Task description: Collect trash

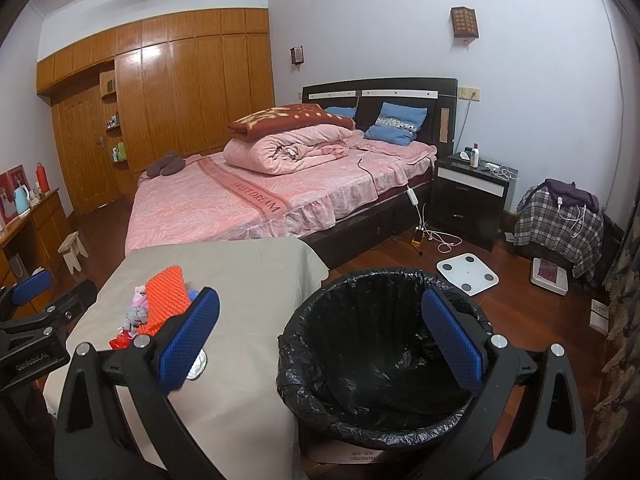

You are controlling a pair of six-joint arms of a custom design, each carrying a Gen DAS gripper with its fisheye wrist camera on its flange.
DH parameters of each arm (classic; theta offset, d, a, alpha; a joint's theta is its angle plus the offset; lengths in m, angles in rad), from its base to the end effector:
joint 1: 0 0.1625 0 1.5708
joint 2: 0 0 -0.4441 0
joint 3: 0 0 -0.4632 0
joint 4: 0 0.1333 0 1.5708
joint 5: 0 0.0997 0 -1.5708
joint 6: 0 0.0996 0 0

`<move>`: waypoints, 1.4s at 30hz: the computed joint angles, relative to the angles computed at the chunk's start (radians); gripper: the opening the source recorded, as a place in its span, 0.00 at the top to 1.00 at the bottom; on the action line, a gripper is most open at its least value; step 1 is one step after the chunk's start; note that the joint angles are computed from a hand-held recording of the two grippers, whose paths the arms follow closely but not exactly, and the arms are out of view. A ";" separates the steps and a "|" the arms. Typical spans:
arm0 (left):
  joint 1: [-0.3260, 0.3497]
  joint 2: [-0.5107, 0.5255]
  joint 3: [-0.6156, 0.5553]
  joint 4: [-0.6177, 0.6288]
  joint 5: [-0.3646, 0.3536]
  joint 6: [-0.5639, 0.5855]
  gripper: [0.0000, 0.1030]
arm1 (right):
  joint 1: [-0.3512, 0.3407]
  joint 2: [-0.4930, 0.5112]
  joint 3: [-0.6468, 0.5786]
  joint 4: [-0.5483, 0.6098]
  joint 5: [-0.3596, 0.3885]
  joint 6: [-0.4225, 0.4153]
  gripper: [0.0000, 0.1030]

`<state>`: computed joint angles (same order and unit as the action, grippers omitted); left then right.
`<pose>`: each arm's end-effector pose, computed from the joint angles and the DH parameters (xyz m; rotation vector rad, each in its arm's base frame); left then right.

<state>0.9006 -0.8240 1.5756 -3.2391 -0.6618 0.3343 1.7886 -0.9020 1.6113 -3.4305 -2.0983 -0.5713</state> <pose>-0.2994 -0.7188 0.2140 0.5715 2.1003 -1.2022 0.2424 -0.7105 0.2651 0.4772 -2.1217 1.2654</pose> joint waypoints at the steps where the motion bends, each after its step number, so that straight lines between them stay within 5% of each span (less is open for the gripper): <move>1: 0.000 -0.001 0.001 0.000 0.000 0.000 0.06 | 0.000 -0.001 0.003 -0.002 0.001 -0.002 0.05; 12: 0.005 0.008 -0.016 0.016 0.001 -0.023 0.06 | -0.001 0.060 -0.038 -0.003 0.016 0.001 0.05; 29: 0.155 0.024 -0.043 -0.088 0.089 0.034 0.06 | -0.022 0.239 -0.207 0.144 0.126 -0.017 0.05; 35: 0.204 0.040 -0.043 -0.125 0.090 0.080 0.06 | -0.037 0.324 -0.280 0.224 0.131 -0.026 0.20; 42: 0.237 0.047 -0.034 -0.137 0.086 0.079 0.07 | -0.050 0.386 -0.336 0.332 0.143 -0.012 0.24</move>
<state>1.1375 -0.7766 1.5413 -3.3761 -0.5756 0.4132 1.7388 -0.5161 1.2750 -3.0987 -1.9558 -0.5833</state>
